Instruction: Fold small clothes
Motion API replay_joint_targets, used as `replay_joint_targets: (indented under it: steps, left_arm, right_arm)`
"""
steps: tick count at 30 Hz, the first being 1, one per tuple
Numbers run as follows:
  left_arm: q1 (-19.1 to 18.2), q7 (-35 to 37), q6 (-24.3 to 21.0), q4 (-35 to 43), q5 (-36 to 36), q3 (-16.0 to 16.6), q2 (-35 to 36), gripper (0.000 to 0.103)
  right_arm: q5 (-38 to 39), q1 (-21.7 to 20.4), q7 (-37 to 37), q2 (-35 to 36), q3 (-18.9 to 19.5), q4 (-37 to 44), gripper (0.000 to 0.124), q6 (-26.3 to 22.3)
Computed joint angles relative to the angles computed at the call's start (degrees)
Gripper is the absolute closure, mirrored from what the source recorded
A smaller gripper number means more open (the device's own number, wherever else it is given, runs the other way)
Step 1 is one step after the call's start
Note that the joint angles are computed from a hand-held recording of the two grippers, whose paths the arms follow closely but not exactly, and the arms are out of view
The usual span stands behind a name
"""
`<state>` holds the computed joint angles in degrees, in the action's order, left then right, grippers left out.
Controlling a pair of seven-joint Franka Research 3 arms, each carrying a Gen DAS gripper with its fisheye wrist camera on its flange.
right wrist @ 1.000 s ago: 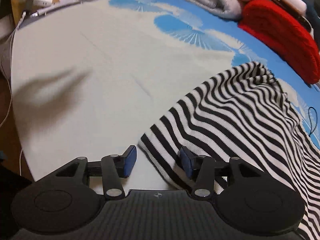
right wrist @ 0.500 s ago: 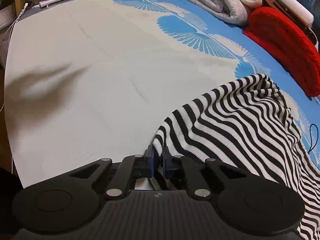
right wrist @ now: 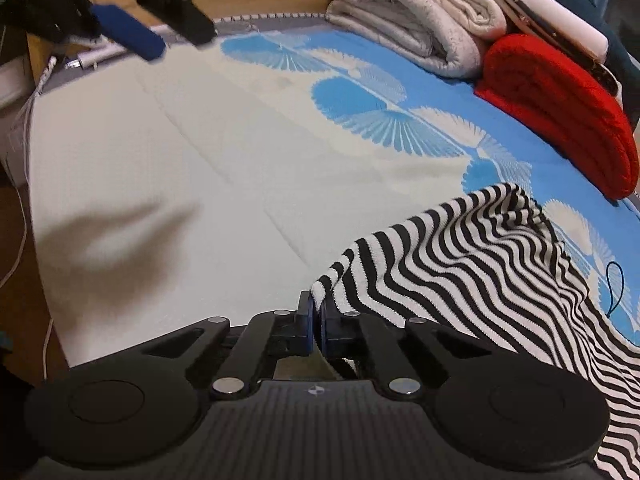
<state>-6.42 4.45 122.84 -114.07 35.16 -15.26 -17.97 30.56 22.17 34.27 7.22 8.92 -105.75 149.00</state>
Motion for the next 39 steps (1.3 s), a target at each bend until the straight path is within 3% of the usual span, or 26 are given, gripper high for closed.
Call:
replay_joint_targets:
  steps: [7,12,18,21,24,27,30,31,32,34,37,39]
  left_arm:
    - [-0.2,-0.3,-0.6,0.6,0.2,-0.2,0.6,0.067]
    - [-0.5,-0.2,-1.2,1.8,0.2,-0.2,1.6,0.067]
    - [-1.3,0.2,-1.7,5.0,1.0,-0.6,4.7,0.067]
    - [-2.1,0.6,-2.0,7.0,1.7,-0.8,6.7,0.067]
    - [-3.2,1.4,-2.5,9.8,2.1,-0.8,9.7,0.067]
    - [-4.8,3.1,-3.1,14.4,3.1,-0.8,14.2,0.067]
    - [-7.3,5.4,-3.9,20.6,4.2,-0.5,20.0,0.067]
    - [-8.2,6.3,-4.1,22.8,4.5,-0.3,22.0,0.067]
    - [-9.2,7.2,-4.3,25.1,4.7,-0.1,24.1,0.067]
    - [-11.4,9.5,-4.4,29.8,4.8,0.6,28.3,0.067]
    - [-14.3,13.7,-4.3,37.4,4.0,1.7,34.7,0.067]
    - [-15.8,16.4,-3.4,42.2,2.8,2.3,38.7,0.067]
  right_arm:
    - [3.0,0.4,-0.7,-1.1,0.4,0.0,0.121,-2.2]
    - [-0.6,0.6,7.9,0.2,-0.5,2.0,0.122,-4.7]
    - [12.7,-3.8,8.1,-2.5,-2.1,4.7,0.122,-4.1]
    - [20.5,-7.6,10.5,-4.6,-5.0,4.7,0.122,-2.1]
    - [22.6,-11.5,15.3,-6.0,-8.2,2.9,0.122,1.5]
    - [17.6,-15.2,25.2,-6.6,-10.9,-0.4,0.122,4.7]
    - [-0.3,-18.4,42.4,-6.1,-13.0,-4.6,0.122,7.9]
    - [-7.8,-19.6,49.2,-4.9,-13.9,-4.0,0.122,5.2]
    - [-12.2,-20.7,54.5,-3.1,-14.7,-1.5,0.121,-0.8]
    - [-15.8,-22.4,60.7,-0.8,-15.7,1.6,0.121,-7.5]
    - [-16.2,-24.0,58.5,-0.2,-15.1,3.1,0.116,-6.0]
    - [-5.0,-26.3,48.5,1.8,-13.1,7.0,0.116,-6.6]
